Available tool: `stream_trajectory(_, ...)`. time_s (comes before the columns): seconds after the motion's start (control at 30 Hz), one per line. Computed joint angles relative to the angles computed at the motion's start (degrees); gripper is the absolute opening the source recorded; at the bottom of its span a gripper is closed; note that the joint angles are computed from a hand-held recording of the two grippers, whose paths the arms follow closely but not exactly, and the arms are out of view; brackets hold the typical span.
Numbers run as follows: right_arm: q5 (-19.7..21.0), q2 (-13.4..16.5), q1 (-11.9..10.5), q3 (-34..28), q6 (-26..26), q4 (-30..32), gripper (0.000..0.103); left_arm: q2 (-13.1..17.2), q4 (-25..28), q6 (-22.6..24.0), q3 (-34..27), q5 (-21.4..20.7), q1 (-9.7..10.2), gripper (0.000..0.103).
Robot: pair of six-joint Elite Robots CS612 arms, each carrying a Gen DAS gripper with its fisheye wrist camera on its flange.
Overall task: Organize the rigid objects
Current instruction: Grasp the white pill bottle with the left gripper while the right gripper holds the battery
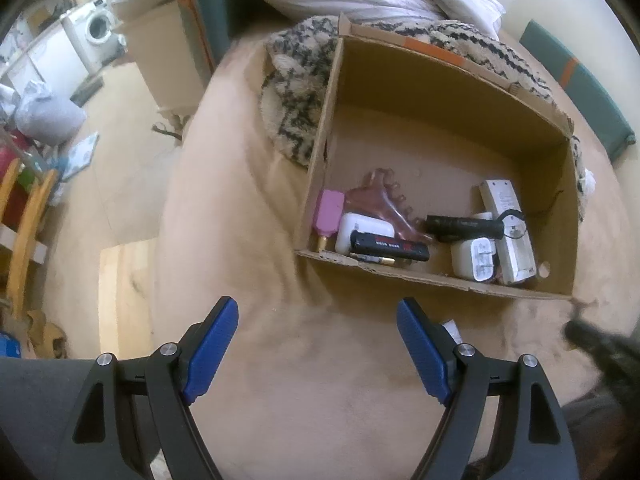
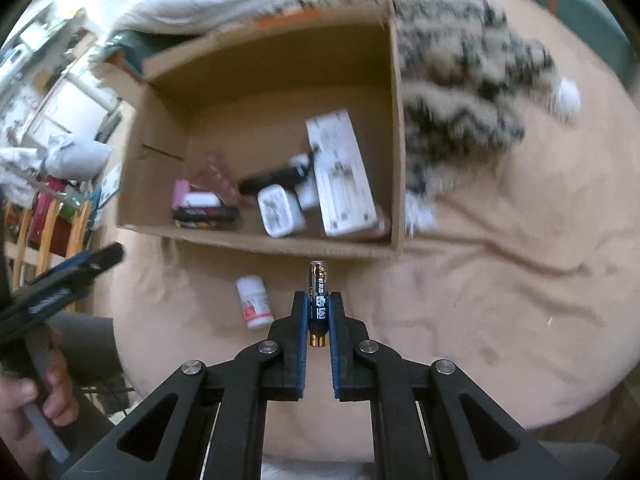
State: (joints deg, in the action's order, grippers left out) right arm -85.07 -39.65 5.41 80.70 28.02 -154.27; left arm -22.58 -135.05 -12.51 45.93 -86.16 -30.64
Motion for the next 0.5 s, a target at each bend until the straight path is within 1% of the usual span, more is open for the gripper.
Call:
stream_trajectory(0.03,-0.24,-0.2,0.13,0.28,-0.55,-1.79,0.011,0.02,-0.38,0.35,0.08,0.51,-0.12,0.08)
stream_trajectory(0.1,-1.99,-0.53,0.42,0.43,-2.32,-5.11,0.011,0.06,-1.06,1.08,0.19,1.34,-0.28,0.08)
stream_trajectory(0.2,-5.18,-0.82,0.75,0.99,-5.5,-11.93,0.011,0.29,-0.68,0.53,-0.08,1.88,-0.25,0.08)
stream_trajectory(0.27,-8.31,-0.25,1.24,0.56,-7.29,-16.03,0.011,0.68,0.47,0.14,-0.74,2.2,-0.17,0.08)
stream_trajectory(0.3,-8.83,0.5,1.43,-0.33,-7.48,-17.3,0.011,0.85,0.89,-0.04,-0.97,2.44,-0.14,0.08)
stream_trajectory(0.4,-8.74,1.11,1.3,0.39,-7.21,-22.4,0.011,1.1,1.34,0.06,-1.11,3.36,-0.17,0.08)
stream_trajectory(0.43,-8.44,1.16,1.2,0.57,-6.45,-22.57,0.011,1.13,1.44,0.1,-1.06,3.68,-0.21,0.08)
stream_trajectory(0.5,-6.53,0.85,0.8,1.23,-4.94,-23.12,0.011,1.28,2.12,-0.03,-1.22,3.78,-0.28,0.08)
